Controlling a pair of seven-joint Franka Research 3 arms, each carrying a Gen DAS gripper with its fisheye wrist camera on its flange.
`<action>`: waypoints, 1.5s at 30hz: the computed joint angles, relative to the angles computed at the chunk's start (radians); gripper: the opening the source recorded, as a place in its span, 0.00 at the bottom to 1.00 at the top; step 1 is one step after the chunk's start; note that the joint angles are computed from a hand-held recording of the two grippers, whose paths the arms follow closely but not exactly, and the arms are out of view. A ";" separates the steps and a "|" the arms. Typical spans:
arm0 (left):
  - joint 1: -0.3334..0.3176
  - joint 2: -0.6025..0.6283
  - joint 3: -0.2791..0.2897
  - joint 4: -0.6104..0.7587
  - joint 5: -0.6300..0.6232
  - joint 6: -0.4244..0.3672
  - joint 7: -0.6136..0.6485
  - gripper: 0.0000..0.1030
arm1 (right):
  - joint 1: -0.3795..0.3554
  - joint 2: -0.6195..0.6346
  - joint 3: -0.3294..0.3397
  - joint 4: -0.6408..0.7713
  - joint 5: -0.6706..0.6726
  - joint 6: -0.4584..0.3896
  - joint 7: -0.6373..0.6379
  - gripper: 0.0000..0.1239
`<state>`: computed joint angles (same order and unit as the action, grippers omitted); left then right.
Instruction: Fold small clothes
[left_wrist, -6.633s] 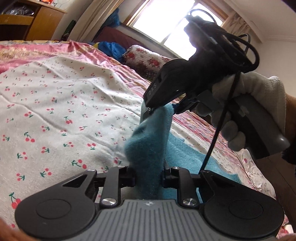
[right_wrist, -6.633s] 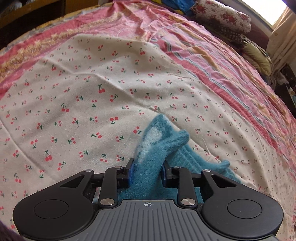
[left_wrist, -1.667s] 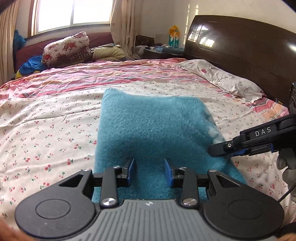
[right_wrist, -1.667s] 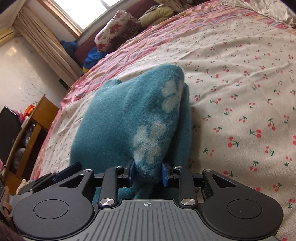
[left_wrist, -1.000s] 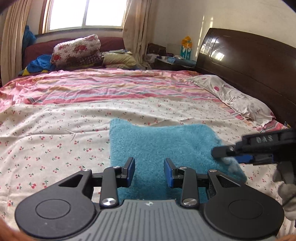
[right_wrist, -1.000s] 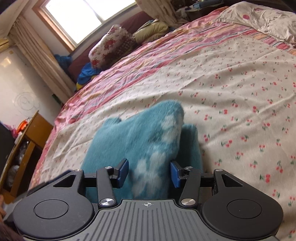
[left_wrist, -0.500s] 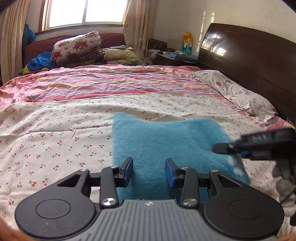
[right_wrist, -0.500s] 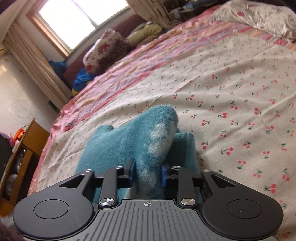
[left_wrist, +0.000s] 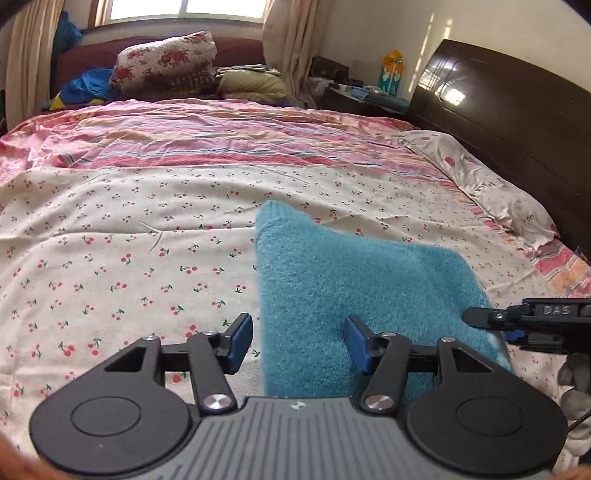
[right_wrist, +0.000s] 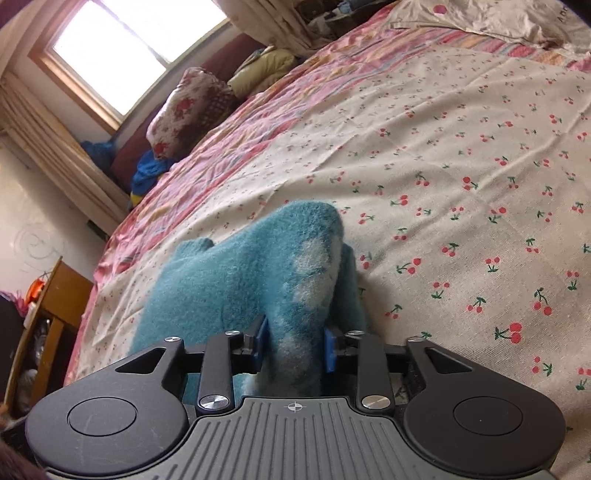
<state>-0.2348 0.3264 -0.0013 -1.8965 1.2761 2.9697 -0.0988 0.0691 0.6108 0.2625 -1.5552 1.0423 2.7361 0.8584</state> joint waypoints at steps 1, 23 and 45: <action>0.000 -0.003 0.001 -0.002 0.007 0.001 0.005 0.58 | -0.001 -0.014 0.001 -0.014 0.002 0.007 -0.009 0.32; 0.284 0.091 -0.213 -0.038 -0.272 0.304 0.302 0.75 | -0.031 0.013 -0.015 -0.018 0.060 -0.168 -0.002 0.70; 0.099 -0.135 -0.090 -0.439 -0.819 0.485 0.660 0.75 | -0.038 -0.051 -0.005 -0.078 0.108 -0.355 -0.092 0.52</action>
